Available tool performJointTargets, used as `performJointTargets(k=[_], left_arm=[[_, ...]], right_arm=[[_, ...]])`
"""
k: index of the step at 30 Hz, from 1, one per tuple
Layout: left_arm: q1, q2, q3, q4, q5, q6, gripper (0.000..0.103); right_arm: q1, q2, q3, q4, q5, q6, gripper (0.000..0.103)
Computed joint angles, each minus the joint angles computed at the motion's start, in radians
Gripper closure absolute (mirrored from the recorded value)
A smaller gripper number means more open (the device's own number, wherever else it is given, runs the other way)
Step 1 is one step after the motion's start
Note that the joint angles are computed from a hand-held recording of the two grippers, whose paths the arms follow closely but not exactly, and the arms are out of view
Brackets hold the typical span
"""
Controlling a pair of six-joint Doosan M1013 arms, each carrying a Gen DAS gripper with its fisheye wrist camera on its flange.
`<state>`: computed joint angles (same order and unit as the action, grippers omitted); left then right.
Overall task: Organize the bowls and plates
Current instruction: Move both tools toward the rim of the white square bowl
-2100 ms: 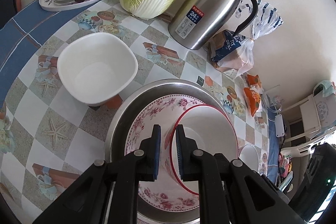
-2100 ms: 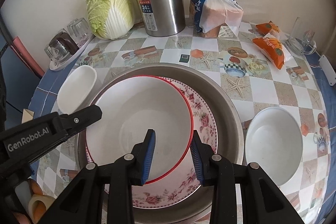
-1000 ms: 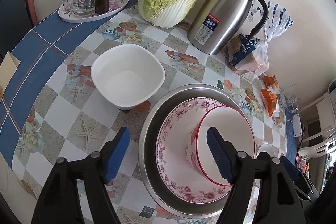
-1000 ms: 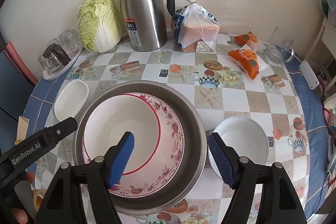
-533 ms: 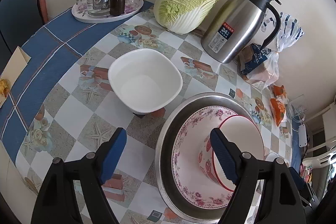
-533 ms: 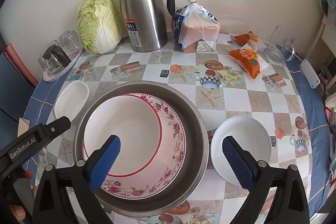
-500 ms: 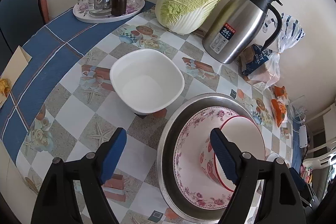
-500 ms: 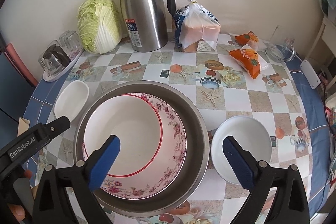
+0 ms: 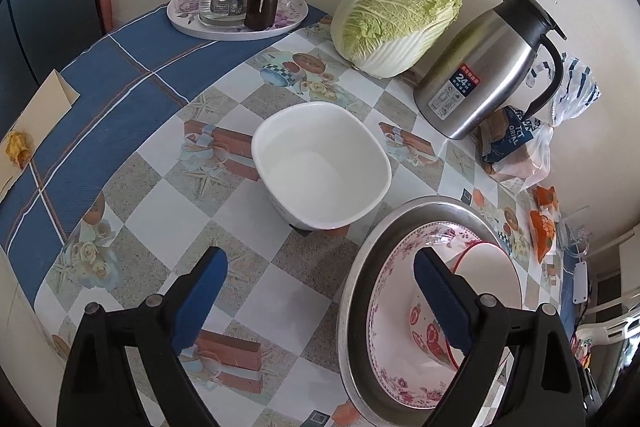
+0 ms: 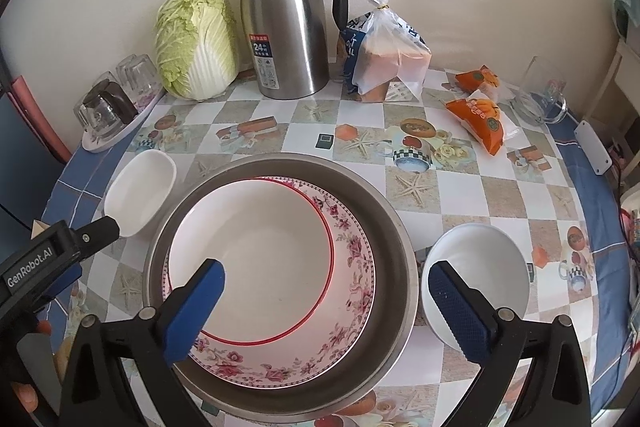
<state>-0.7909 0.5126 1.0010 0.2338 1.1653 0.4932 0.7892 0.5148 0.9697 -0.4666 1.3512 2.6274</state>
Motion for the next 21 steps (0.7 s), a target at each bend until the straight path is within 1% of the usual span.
performJointTargets(k=[3, 9, 14, 17, 21], left_arm=[[0.006, -0.003, 0.007, -0.007, -0.001, 0.003, 0.008], [0.018, -0.010, 0.022, -0.030, -0.014, 0.004, 0.008], [0.029, -0.012, 0.027, -0.039, -0.019, 0.022, 0.008], [0.034, -0.013, 0.030, -0.032, -0.013, 0.023, 0.008], [0.048, -0.022, 0.047, -0.037, -0.026, 0.011, 0.008]], right_arm=[[0.005, 0.009, -0.012, -0.006, 0.008, -0.010, 0.000], [0.015, 0.025, -0.034, -0.008, -0.002, -0.041, 0.000], [0.021, 0.032, -0.047, 0.000, -0.030, -0.051, 0.000], [0.027, 0.040, -0.060, -0.017, -0.026, -0.054, 0.000], [0.032, 0.040, -0.064, -0.047, -0.041, -0.034, 0.000]])
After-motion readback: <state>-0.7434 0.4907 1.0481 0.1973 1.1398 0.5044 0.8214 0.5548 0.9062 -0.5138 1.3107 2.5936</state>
